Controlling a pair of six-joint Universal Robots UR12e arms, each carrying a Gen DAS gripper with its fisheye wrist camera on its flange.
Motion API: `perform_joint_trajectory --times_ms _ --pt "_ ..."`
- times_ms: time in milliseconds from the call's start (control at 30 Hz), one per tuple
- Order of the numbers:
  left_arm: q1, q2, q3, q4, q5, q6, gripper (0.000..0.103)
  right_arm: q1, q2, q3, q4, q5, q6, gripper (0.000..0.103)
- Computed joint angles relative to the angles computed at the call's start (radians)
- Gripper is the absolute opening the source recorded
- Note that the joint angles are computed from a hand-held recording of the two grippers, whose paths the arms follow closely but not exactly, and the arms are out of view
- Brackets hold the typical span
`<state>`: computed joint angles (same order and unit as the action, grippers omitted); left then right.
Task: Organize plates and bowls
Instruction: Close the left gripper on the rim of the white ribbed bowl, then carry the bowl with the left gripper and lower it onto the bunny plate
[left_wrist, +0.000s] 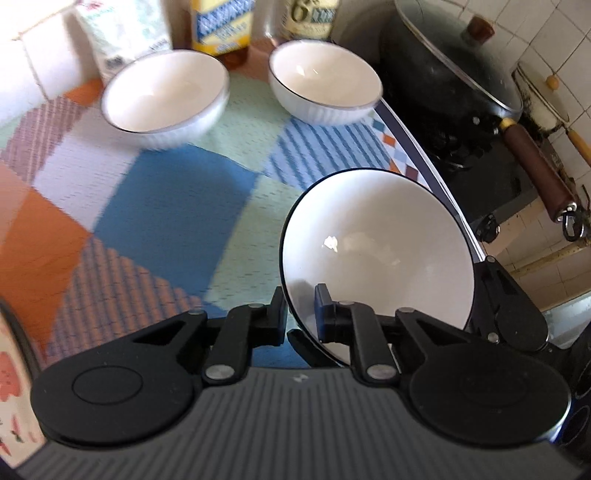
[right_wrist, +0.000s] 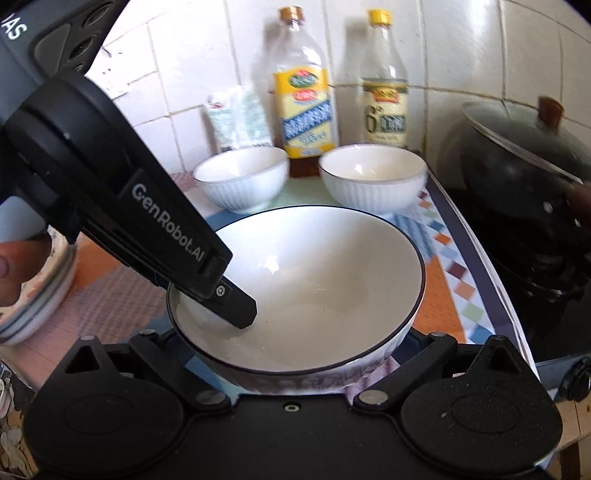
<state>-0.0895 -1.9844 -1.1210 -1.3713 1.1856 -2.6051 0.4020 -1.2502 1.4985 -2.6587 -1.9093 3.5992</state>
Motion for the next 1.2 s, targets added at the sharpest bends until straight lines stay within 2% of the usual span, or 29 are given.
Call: perform_joint_trajectory --times_ms 133,267,433,700,1000,1100,1200 --pt "0.025 0.007 0.013 -0.003 0.02 0.02 0.014 0.022 0.031 -0.051 0.0 -0.008 -0.004 0.102" --pt "0.059 -0.011 0.076 -0.076 0.028 0.043 0.014 0.045 0.063 -0.112 0.017 0.003 -0.001 0.102" --pt "0.112 -0.041 0.165 -0.178 0.007 0.106 0.014 0.077 0.122 -0.223 0.06 -0.01 -0.02 0.102" --pt "0.177 -0.06 0.221 -0.186 -0.015 0.241 0.015 0.113 0.23 -0.414 0.122 -0.027 -0.063 0.102" --pt "0.228 -0.136 0.346 -0.258 -0.049 0.295 0.015 0.134 0.354 -0.622 0.203 -0.045 -0.094 0.102" --pt "0.238 -0.173 0.403 -0.282 -0.052 0.293 0.015 0.13 0.393 -0.691 0.237 -0.027 -0.108 0.102" --pt "0.248 -0.214 0.466 -0.307 -0.061 0.291 0.016 0.117 0.423 -0.75 0.266 0.047 -0.08 0.102"
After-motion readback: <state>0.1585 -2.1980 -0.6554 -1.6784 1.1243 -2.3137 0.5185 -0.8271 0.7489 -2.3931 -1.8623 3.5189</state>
